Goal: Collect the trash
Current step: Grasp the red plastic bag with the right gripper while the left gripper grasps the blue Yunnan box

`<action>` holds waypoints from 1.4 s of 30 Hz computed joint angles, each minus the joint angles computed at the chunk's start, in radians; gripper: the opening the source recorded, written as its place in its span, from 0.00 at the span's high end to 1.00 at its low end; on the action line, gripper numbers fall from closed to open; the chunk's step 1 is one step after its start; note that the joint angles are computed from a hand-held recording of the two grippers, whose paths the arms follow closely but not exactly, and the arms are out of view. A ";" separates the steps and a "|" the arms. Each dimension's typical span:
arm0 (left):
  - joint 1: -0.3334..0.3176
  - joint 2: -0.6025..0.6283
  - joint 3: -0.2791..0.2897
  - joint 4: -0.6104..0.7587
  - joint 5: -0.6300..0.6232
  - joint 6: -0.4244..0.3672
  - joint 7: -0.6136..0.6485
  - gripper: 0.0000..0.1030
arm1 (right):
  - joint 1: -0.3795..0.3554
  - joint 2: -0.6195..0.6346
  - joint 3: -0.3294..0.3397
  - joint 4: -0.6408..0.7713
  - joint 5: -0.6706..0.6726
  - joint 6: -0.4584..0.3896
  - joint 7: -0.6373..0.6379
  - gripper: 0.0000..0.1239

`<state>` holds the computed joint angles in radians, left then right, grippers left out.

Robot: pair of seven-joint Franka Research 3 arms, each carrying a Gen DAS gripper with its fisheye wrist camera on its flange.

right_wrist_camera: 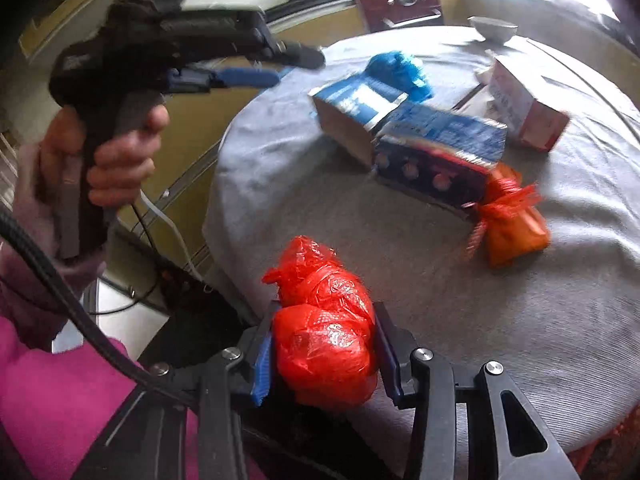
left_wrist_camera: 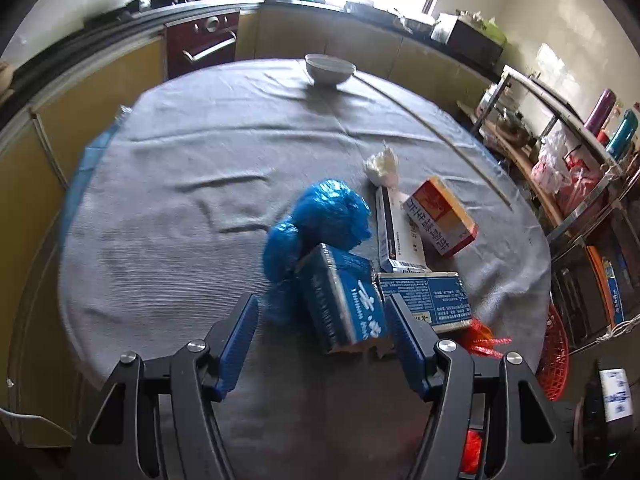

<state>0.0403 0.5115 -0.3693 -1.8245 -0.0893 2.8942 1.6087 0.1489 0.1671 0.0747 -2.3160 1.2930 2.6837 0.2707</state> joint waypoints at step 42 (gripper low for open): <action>-0.160 -0.001 0.136 -0.015 0.088 -0.066 -0.157 0.27 | -0.059 -0.012 -0.046 -0.004 0.227 -0.025 0.025 0.63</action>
<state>-0.1194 0.5108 -0.2329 -1.8393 -0.0016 2.8286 1.4521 0.0897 0.1546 0.0290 -2.3199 1.5201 2.6587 0.2961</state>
